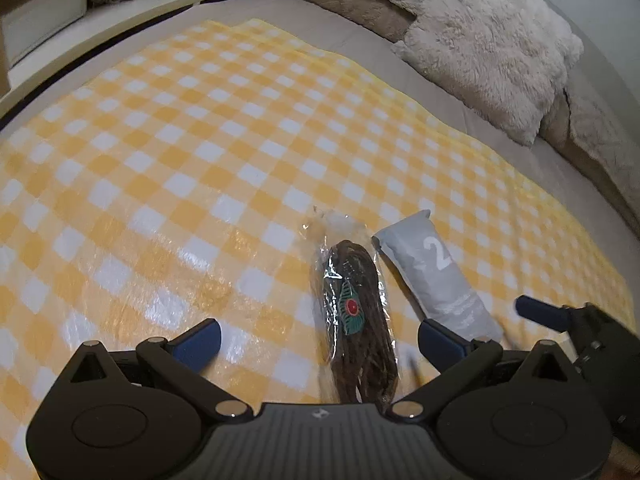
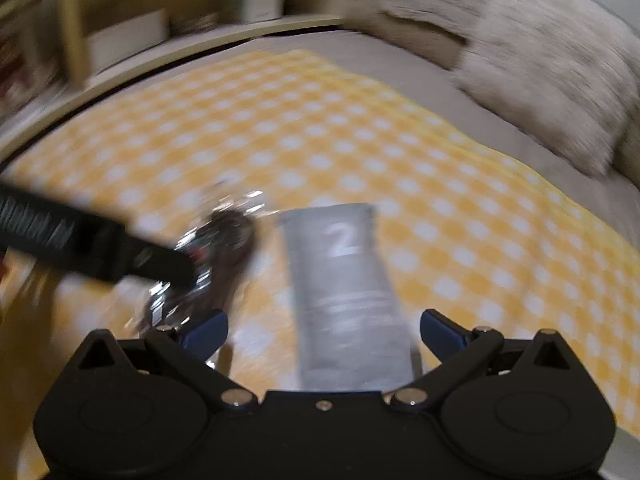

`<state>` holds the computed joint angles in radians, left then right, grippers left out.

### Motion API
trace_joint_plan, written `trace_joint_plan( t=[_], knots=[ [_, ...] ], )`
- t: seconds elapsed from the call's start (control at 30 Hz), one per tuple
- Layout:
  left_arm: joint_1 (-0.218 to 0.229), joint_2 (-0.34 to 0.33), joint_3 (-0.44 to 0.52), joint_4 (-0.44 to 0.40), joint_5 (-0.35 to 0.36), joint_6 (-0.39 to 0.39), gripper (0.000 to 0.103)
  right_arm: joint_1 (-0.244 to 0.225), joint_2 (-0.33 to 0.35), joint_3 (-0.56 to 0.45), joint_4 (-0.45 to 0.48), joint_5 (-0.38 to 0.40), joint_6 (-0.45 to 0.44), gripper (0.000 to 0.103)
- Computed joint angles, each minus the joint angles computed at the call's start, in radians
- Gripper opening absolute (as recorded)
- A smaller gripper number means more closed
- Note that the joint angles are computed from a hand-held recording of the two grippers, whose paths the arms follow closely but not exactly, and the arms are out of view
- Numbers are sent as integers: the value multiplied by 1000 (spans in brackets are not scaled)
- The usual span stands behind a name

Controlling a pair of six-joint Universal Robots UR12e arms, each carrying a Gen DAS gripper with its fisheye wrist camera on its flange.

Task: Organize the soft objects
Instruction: 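Grasp the grey cushion pouch with the right tool while the left tool grasps the cable bag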

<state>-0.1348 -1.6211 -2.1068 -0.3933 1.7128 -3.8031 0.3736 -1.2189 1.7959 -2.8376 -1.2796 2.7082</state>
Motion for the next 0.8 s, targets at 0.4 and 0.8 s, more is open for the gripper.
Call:
trace_joint_plan(
  t=[0.4,0.8],
  knots=[
    [-56,-68,57,-29,109,181,103,-24,-6,-14,140,28,7,64],
    [-67,-74,74,-72,135,398,75,-43,-56,12,217,43,-12,20]
  ],
)
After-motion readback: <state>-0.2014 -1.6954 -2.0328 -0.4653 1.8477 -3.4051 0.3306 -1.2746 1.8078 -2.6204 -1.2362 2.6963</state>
